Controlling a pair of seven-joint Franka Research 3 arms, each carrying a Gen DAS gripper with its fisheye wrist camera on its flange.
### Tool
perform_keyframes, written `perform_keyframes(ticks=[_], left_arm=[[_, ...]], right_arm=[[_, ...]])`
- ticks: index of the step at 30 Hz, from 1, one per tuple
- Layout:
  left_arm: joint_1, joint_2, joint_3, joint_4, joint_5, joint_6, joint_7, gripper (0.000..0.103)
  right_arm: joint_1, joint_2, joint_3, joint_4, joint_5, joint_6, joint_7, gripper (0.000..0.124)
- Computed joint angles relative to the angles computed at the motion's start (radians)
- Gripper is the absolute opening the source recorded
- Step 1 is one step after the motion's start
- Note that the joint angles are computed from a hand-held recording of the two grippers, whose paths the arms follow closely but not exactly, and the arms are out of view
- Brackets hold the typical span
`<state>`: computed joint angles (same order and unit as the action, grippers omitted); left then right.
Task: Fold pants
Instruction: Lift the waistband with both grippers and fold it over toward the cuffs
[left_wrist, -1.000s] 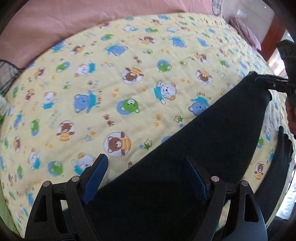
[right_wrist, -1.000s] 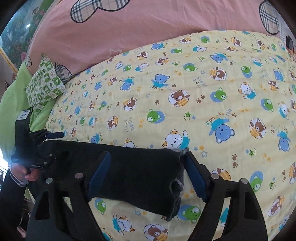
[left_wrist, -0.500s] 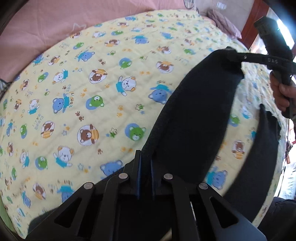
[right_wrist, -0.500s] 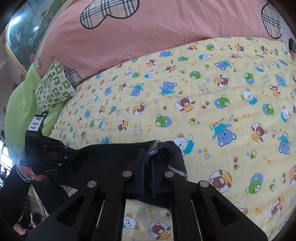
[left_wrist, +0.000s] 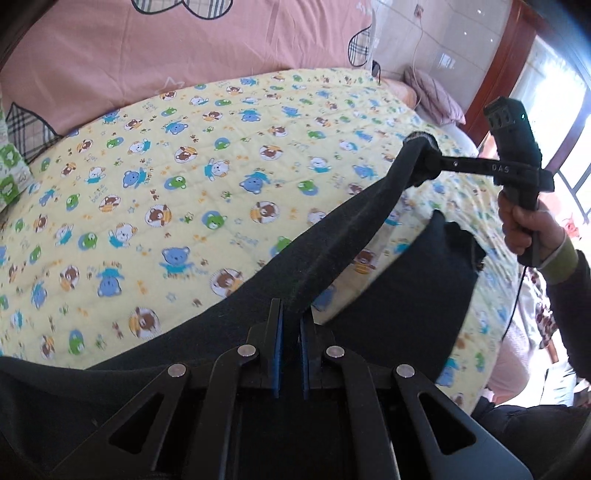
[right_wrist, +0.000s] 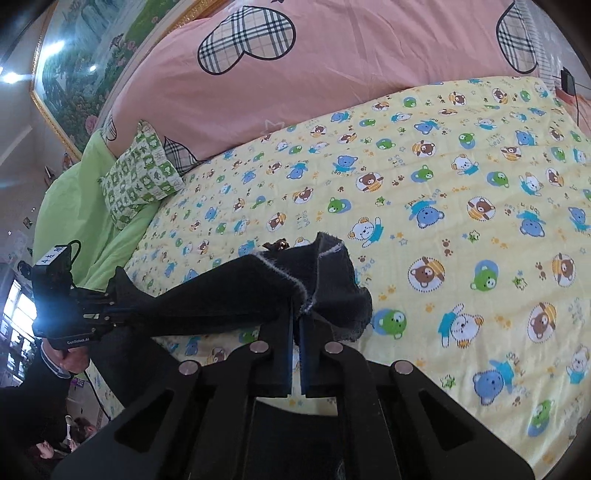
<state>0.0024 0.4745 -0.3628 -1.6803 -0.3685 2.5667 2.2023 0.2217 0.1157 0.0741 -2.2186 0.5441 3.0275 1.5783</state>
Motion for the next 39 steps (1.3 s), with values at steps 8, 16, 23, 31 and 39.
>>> perform_keyframes(ticks=[8,16,23,31,39], left_arm=[[0.026,-0.140,-0.042,-0.223,-0.177,0.085,0.092,0.006],[-0.015,-0.232,-0.026,-0.366,-0.300,0.147,0.160,0.006],[-0.063,-0.278,0.009,-0.418,-0.372,0.167,0.230,0.006],[-0.081,-0.220,0.012,-0.438,-0.309,0.188,0.180,0.008],[-0.029,-0.247,-0.031,-0.478,-0.449,0.151,0.287,0.041]], right_arm=[[0.046,-0.135,0.004,-0.182,-0.078,0.075,0.103,0.003],[0.053,-0.214,0.036,-0.329,-0.149,0.152,0.234,0.003],[-0.161,-0.264,0.228,-0.374,-0.405,0.130,0.459,0.003],[-0.173,-0.248,0.222,-0.424,-0.543,0.146,0.622,0.003],[-0.350,-0.363,0.400,-0.409,-0.797,-0.046,0.906,0.034]])
